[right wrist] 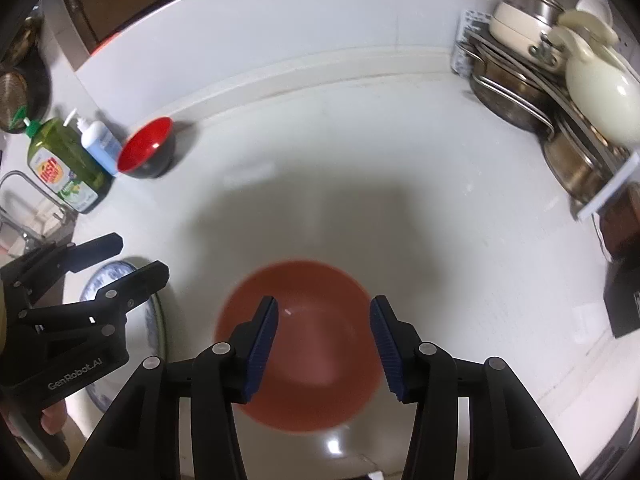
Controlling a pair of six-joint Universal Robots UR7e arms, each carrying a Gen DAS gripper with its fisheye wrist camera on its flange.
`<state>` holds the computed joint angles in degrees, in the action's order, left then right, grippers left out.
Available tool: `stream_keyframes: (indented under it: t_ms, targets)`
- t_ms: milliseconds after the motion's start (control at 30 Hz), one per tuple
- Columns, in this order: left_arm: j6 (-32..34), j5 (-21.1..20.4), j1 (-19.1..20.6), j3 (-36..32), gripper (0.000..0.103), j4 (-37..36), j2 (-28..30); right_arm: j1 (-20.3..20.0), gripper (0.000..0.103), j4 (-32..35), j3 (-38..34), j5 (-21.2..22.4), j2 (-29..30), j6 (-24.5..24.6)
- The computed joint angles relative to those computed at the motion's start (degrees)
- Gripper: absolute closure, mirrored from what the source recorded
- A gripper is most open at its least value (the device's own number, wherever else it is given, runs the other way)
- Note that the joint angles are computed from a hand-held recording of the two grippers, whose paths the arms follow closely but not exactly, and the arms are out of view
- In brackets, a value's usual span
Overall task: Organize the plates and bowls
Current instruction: 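Move both tools over to the red bowl beside the soap bottles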
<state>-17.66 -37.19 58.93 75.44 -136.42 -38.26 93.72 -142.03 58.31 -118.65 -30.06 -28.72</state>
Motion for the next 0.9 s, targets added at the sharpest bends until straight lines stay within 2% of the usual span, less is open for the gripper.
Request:
stream_keyframes:
  t_ms: [233,433,733,900]
  targets:
    - [-0.22,4.49,0.81,2.53,0.029,-3.34,-3.61,2.05,0.046,-1.37,-3.42,3.11,3.08,-1.65]
    - [1.2,8.46,1.44,3.61,0.023,-6.21,-5.75,4.04,0.046,-0.41,-7.25,5.25,6.24,-1.27]
    - [0.55,11.54,3.76,1.5,0.021,-3.06,-7.38,6.51,0.045,4.57,-18.6,6.13,13.69,-2.67]
    - [0.56,12.59,5.21,-0.08,0.019,-2.4,-7.32,7.57,0.045,9.38,-28.29,6.13,19.48,-4.19]
